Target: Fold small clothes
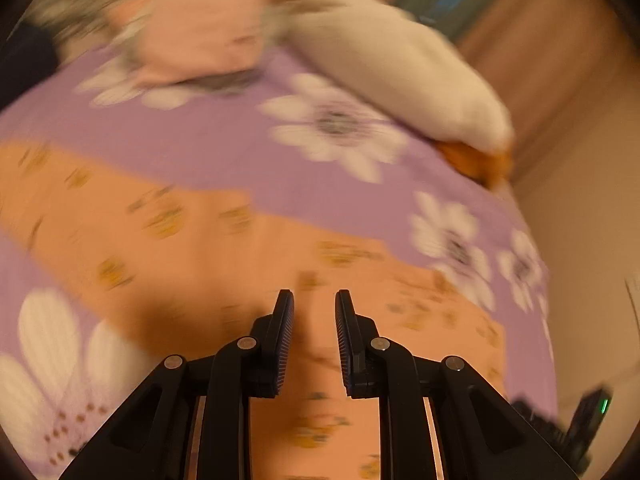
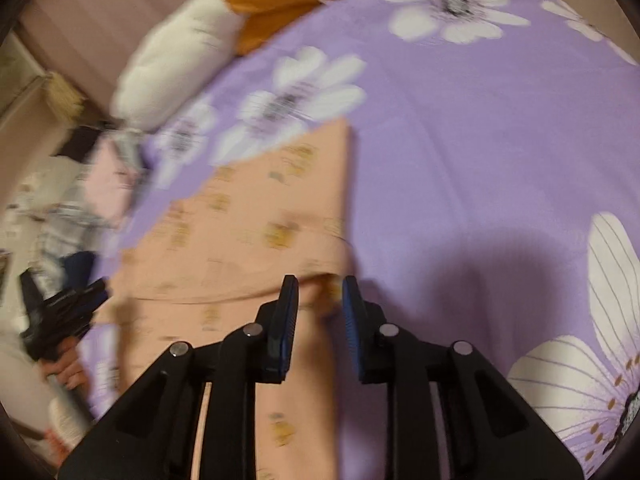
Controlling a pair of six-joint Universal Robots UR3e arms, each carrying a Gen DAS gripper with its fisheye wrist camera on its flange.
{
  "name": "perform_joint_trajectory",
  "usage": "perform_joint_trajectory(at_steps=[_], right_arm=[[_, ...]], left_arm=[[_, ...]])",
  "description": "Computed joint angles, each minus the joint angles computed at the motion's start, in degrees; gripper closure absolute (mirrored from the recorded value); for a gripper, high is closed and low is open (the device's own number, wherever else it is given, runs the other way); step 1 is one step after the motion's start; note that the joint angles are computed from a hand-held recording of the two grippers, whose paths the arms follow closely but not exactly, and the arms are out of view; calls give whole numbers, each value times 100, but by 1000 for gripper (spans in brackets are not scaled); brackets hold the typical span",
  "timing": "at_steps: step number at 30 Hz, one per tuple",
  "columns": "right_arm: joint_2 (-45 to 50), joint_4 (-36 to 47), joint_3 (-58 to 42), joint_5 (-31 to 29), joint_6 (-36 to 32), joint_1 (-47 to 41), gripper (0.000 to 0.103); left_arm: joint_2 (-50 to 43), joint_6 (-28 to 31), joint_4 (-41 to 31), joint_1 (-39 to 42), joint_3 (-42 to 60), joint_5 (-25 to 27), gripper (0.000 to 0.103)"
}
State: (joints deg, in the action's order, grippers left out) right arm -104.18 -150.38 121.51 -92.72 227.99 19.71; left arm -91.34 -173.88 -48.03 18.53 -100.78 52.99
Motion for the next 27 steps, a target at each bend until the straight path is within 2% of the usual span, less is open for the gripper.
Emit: perform_joint_trajectory(at_steps=[2,4,5,6,7,8,9,12,13,16,17,18,20,22,24,26,27], right_arm=[[120,-221,-91,-580,162,220,80],[372,52,-213,-571,149,201,80],[587,474,-352,-450,123,160,83],[761,807,-441,-359,127,121,88],[798,660,-330,-463,166,190,88],[748,723,-387,-469,127,197,88],[642,922,-477,-284,97,94,84],[267,-81,28,121,210,-150,84],[340,-110,-50,93,258,-107,83],[1009,662,-683,-321,209,291,84],[1132,790,-742,-335,211,328,86],[1056,643,-643,-412,278,382,86],[659,812,-590,-33,287,157,83],[52,420,-224,-86,411,104,83],[-258,538,-197,-533,556,317,80],[-424,703,-203,-991,825,625,76],[-519,788,-131,-1094,999,730,76]], left_arm=[[-223,18,-30,-448,236,194,86],[-893,-96,-213,-1101,795,933,86],[-1181,-135,-420,-1321,1031,1272,86],[-1337,-188,-489,-1419,1028,1471,86],[-1254,-233,-214,-1392,785,1533,86],[-1074,-178,46,-1328,505,1509,86],[-928,-32,-167,-1225,465,1403,86],[-614,-24,-443,-850,351,918,86],[-609,-49,-318,-856,323,895,86],[-745,100,-540,-970,445,1304,86],[-721,182,-686,-843,342,1231,86],[-486,224,-652,-547,2,931,86],[104,468,-838,99,-487,313,86],[746,847,-1117,741,-871,-11,85],[1450,1436,-1518,1491,-1177,-150,76],[2004,2066,-1956,2259,-1444,-408,51],[2067,2267,-2137,2486,-1438,-430,49]])
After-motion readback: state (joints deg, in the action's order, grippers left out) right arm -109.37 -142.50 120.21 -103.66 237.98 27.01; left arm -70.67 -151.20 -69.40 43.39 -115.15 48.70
